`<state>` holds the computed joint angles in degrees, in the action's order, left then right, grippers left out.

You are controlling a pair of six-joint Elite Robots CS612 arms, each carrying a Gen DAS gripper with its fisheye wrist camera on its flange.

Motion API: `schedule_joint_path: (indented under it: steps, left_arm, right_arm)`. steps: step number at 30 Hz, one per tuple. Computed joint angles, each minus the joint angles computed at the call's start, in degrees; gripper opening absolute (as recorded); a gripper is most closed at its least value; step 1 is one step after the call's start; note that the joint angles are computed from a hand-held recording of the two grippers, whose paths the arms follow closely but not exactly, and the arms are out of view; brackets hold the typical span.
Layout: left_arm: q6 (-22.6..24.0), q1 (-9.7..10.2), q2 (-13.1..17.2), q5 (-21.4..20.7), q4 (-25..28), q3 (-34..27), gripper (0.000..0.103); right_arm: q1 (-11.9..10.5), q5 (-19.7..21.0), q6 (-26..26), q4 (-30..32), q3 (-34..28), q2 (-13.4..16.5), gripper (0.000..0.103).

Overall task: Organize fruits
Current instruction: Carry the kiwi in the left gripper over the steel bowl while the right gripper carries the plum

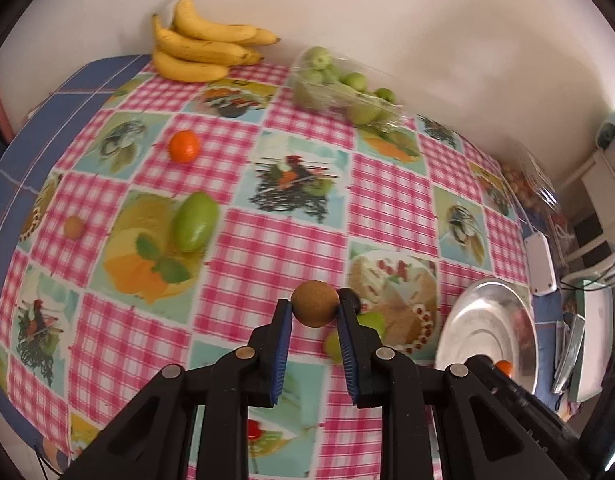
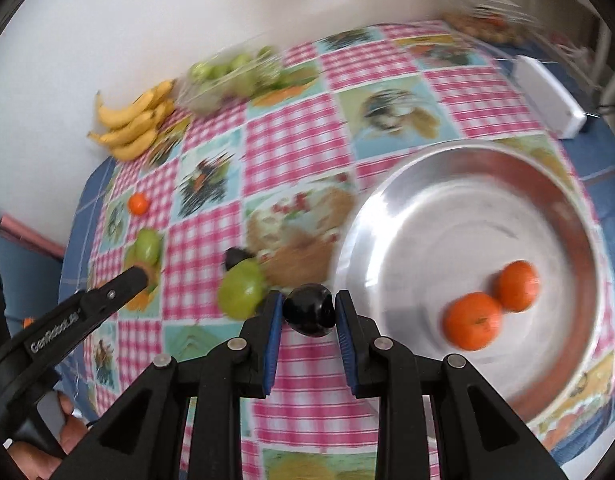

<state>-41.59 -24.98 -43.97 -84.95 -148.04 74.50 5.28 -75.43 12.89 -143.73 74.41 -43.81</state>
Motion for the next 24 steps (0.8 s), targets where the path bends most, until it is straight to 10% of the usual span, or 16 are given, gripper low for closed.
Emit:
schedule_joint_path:
  steps: [24]
  left_arm:
    - [16.8, -5.01, 4.5, -2.5, 5.1, -8.6, 0.025]
  right_arm:
    - [-3.4, -4.9, 7.2, -1.1, -0.2, 0.4, 0.028]
